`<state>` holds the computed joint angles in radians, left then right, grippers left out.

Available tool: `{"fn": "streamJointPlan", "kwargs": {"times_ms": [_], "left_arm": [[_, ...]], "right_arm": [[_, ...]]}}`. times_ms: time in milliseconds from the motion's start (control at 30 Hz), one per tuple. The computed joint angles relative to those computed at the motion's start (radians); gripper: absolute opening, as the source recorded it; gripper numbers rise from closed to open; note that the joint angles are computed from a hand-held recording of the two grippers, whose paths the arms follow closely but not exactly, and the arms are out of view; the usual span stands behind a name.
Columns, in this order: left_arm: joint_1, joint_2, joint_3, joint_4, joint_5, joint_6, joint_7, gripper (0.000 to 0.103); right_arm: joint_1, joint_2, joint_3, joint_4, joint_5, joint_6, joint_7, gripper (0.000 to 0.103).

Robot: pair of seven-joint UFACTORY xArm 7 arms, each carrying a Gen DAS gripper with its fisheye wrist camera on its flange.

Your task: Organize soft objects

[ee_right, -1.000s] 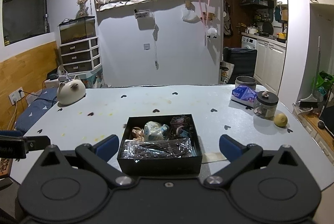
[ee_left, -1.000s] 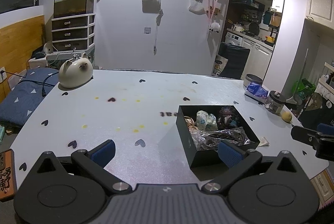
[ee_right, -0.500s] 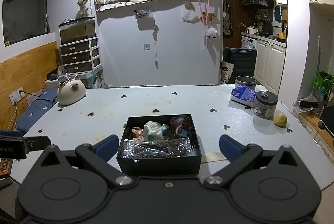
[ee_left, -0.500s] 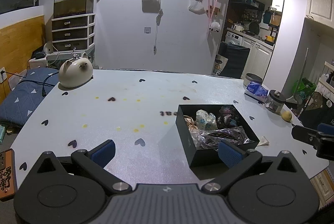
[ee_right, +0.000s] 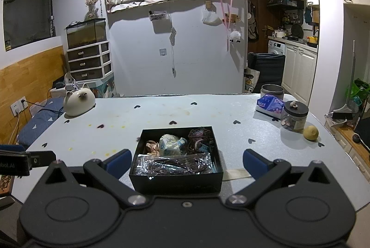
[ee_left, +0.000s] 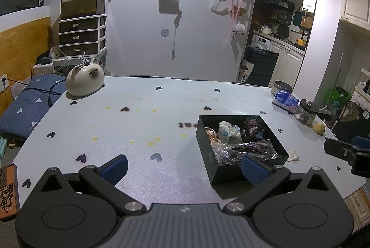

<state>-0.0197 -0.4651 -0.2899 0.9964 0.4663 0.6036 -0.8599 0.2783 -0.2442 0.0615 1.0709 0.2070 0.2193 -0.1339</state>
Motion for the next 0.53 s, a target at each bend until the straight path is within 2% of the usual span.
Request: {"fn": "streamJointPlan", "kwargs": {"times_ms": [533], "left_arm": [[0.002, -0.02, 0.007, -0.019, -0.009, 0.001, 0.008, 0.103]], "right_arm": [[0.001, 0.001, 0.0, -0.001, -0.003, -0.003, 0.003, 0.103]]}}
